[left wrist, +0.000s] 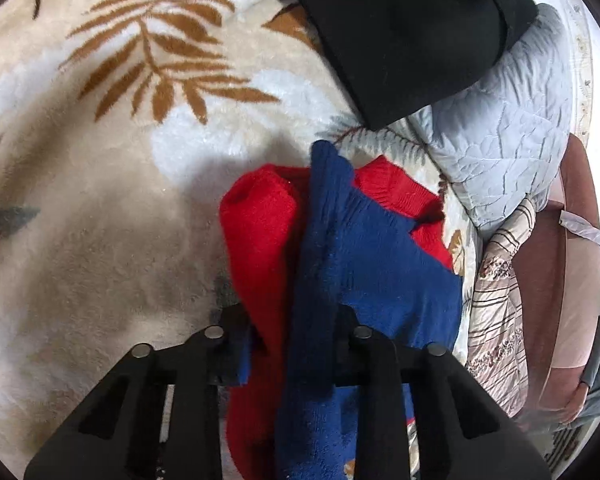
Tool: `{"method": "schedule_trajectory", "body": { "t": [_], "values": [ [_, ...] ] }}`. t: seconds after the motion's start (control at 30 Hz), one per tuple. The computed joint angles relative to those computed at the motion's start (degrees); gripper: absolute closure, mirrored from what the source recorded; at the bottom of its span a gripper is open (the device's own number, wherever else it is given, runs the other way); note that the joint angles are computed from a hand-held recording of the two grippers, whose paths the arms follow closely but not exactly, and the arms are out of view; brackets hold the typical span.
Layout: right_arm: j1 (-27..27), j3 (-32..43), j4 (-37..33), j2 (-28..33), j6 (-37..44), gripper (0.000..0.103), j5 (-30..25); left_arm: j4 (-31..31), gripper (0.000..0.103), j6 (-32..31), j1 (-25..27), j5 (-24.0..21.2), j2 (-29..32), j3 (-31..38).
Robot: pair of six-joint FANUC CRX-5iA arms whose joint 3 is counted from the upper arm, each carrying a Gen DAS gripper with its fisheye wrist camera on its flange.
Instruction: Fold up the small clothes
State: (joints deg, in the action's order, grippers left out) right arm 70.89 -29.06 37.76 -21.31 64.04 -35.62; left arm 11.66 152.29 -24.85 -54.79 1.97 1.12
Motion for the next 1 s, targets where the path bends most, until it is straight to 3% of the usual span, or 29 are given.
{"method": "schedule_trajectory", "body": {
  "t": [0.23, 0.43, 0.8, 1.0],
  "values": [
    [-1.8, -0.3, -0.3, -2.6, -1.2, 0.089, 0.3, -6.5, 0.083, 4.6, -3.1, -4.9, 2.7, 9.2],
    [-5.4, 2.6, -5.9, -4.0, -0.1, 0.089, -1.2, -11.0, 0.083, 8.2, -6.3, -10.5, 7.4, 19.9],
    [-16.5, 11.3, -25.4, -4.5, 8.6, 0.089, -6.4, -15.7, 0.083, 8.9, -11.2, -22.7, 21.0, 44.4],
    [-27.0, 17.4, -39.8, -3.5, 14.4, 0.089, -10.9, -16.1, 0.083, 7.0, -13.1, -30.1, 32.7, 63.5]
  ]
}}
